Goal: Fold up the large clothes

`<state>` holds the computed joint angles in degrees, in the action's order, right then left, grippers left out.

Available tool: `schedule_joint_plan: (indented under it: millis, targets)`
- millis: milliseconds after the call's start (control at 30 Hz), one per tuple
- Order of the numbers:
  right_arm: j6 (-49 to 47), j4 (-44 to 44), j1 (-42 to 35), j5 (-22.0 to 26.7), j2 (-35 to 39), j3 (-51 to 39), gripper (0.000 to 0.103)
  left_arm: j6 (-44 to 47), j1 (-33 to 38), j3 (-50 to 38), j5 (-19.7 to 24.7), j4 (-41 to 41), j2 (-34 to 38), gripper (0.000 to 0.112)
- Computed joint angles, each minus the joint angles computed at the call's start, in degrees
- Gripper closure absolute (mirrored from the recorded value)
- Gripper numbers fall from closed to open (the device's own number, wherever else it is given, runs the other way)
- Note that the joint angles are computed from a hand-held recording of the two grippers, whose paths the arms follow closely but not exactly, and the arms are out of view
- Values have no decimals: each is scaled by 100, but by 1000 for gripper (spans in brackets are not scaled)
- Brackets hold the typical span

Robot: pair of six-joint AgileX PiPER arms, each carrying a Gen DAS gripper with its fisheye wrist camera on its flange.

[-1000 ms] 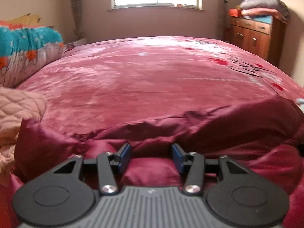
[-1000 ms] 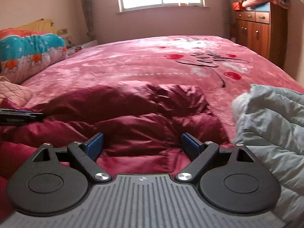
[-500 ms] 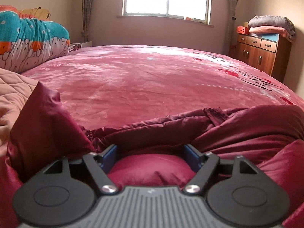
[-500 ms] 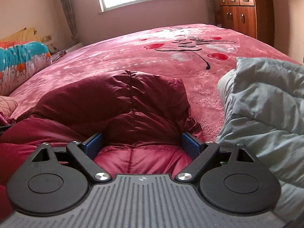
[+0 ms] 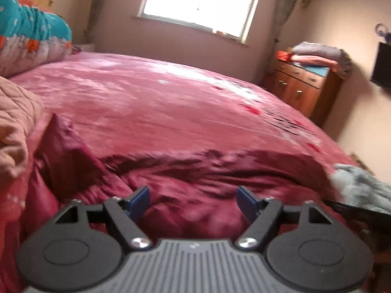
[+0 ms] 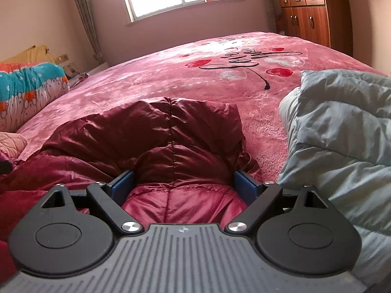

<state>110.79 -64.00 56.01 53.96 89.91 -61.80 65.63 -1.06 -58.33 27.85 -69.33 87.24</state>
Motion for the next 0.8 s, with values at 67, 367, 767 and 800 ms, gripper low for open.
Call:
schedule_joint_plan:
  millis: [67, 367, 767, 800]
  targets:
    - [-224, 128, 53, 146, 27, -132, 0, -325, -51, 100, 317, 300, -225, 35]
    - [-43, 6, 123, 288, -15, -40, 0, -1345, -723, -708, -512, 1276, 775, 33]
    - [-59, 19, 29, 245, 145, -124, 0, -596, -890, -1170, -1680, 573, 1771, 26]
    - [14, -12, 16, 198, 127, -86, 0, -743, -912, -1223, -1763, 719, 1834, 24]
